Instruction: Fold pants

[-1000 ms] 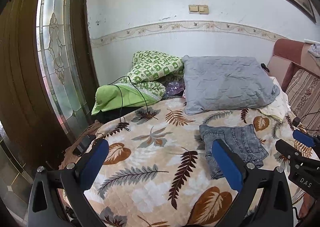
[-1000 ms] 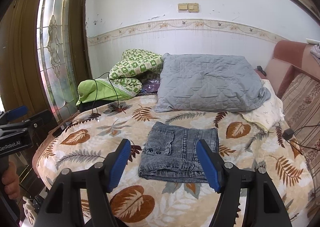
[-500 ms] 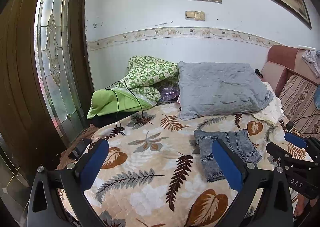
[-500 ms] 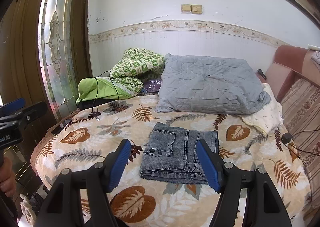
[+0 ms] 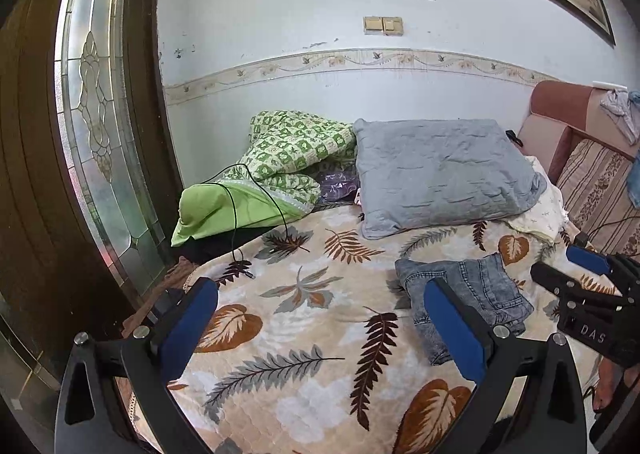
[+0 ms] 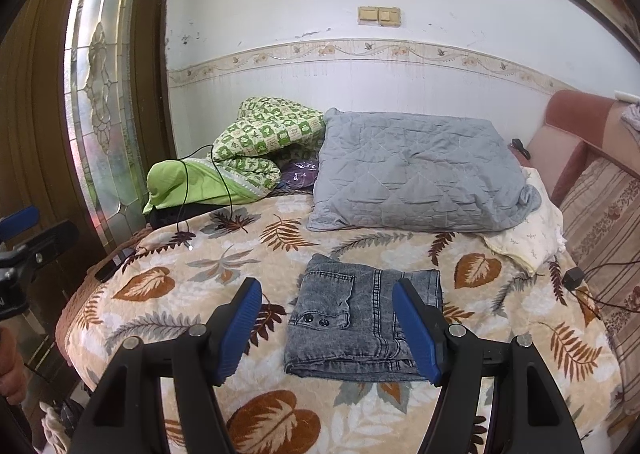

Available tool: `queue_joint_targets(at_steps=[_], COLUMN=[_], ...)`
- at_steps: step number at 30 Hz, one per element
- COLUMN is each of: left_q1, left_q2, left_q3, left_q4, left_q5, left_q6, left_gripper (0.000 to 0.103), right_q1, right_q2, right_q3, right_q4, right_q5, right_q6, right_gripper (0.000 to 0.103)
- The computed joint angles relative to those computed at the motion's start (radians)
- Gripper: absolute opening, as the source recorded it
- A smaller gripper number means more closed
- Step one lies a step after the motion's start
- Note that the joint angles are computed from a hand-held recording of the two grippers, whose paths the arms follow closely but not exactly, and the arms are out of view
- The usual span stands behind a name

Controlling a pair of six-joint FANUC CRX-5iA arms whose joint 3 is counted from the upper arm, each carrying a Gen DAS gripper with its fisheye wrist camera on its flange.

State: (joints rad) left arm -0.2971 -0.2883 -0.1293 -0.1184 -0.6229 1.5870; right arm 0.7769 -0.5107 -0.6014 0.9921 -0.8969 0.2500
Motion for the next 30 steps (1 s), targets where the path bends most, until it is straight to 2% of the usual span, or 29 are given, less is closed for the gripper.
queue_joint_targets(at_steps=[4,8,15,26,30], left_q1=[-0.006,-0.029,-0.078,-0.287,-0.334], left_q2=[0.007,0.006,0.013,0.05,0.06], left_q3=[0.012,0.028,0.059,0.175,0.205], left_q4=[0.017,-0.022,-0.071,-0.31,-0.336], left_q5=[-0.012,-0.026,-0.051,-0.156,-0.178], left_q6=[-0.05,-0.03,0.061,0.303,0.31], left_gripper=[0.103,0.103,0.103,0.103,0.103], right_q1=[-0.03,-0.062,-0.069,-0.086,-0.081], right_q2=[0.007,0.003,-0.047,-0.228,-0.301], right_q3=[0.002,0.003,-0.023,-0.091,-0.117], right_q4=[0.026,0.042,0.017,-0.019,-0.021], right_q5=[0.022,0.052,0.039,-0.019,-0.063], right_q6=[-0.024,-0.044,0.003,0.093,0.076], right_gripper=[0.071,0.071,0.071,0.071,0.071])
